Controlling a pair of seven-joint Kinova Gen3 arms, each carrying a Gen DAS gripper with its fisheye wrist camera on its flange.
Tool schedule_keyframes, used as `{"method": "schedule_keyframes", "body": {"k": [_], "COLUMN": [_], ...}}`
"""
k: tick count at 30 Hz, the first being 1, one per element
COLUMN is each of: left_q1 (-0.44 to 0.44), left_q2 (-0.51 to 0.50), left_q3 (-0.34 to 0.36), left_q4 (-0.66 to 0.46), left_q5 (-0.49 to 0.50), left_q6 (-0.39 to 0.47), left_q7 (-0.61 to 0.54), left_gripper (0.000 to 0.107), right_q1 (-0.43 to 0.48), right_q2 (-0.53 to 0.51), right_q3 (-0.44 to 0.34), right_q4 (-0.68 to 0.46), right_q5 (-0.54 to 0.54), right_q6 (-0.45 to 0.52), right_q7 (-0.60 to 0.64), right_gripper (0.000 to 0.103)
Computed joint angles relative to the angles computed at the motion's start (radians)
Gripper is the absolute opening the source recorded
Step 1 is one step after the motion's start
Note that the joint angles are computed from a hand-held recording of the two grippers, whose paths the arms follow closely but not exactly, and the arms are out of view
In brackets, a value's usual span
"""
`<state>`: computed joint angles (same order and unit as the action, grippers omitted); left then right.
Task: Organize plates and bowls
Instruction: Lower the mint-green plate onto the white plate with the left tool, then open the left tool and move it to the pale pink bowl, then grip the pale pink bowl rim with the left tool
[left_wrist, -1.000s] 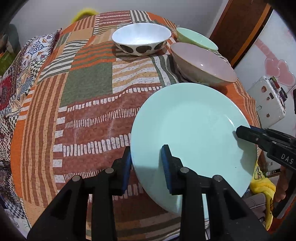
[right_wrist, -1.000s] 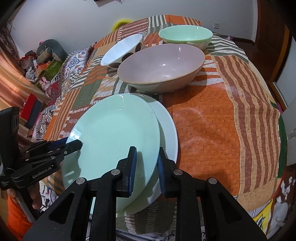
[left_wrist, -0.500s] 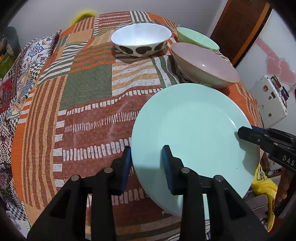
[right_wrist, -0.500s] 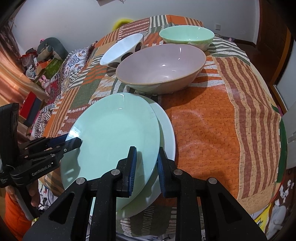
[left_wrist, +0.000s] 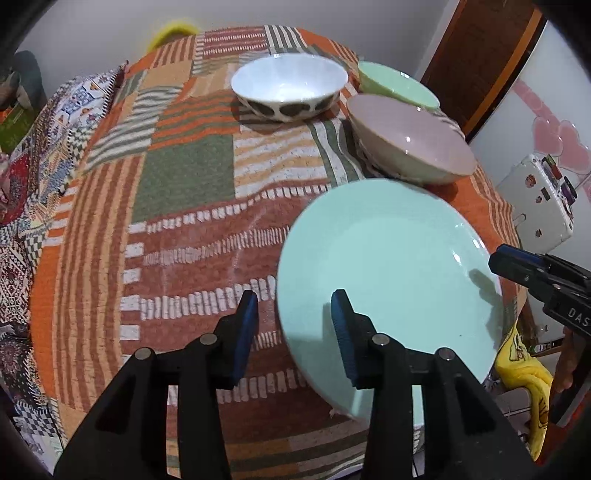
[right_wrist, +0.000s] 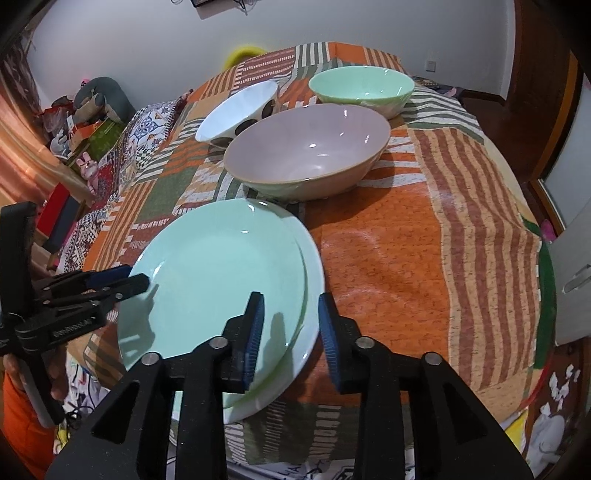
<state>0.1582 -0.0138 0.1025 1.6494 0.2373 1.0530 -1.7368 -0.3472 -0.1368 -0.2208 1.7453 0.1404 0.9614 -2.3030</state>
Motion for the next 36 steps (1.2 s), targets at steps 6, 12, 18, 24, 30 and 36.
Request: {"method": "schedule_keyframes", "body": {"k": [6,12,18,24,30,36], "left_q1": [-0.007,0.004,0.017,0.04,0.075,0.121], "left_q2": [-0.044,-0.073,-0.048,0.019,0.112,0.178], "left_q3": [-0.009,0.0,0.007,0.03,0.045,0.046], "left_q4": [-0.035,-0.088,-0.157,-0.227,-0.29,-0.31], "left_q5": [-0.002,-0.014,-0.006,-0.05,-0.103,-0.169], "left_q6": [-0.009,-0.059,-0.085,-0.096,-0.101,-0.141], "left_q7": [-0.016,-0.02,-0.01,0.026,0.058,0.106], "left_gripper": [0.044,0.048,0.052,0.052,0.052,0.052], "right_q1": [0.013,0.041,0.07,0.101,0.112,0.112], "right_q2": [-0.023,-0.053,-0.066,-0.058,-0.027,0.015], "right_q3": [0.006,-0.019,-0.018,-0.027,0.001,0.043], "right_q4": [0.001,-0.011,-0.032,-0.047,-0.039,-0.031], "right_q5": [0.003,0.069,0.108,0.17,0.177,0.141], "right_q6": [-0.011,-0.023,-0.057,-0.085,-0.125,-0.158], "right_q7": [-0.003,-0.038,-0.049,-0.084,-0.097,-0.069], "right_gripper": [0.03,0.045,0.046,0.047,0.047,0.047]}}
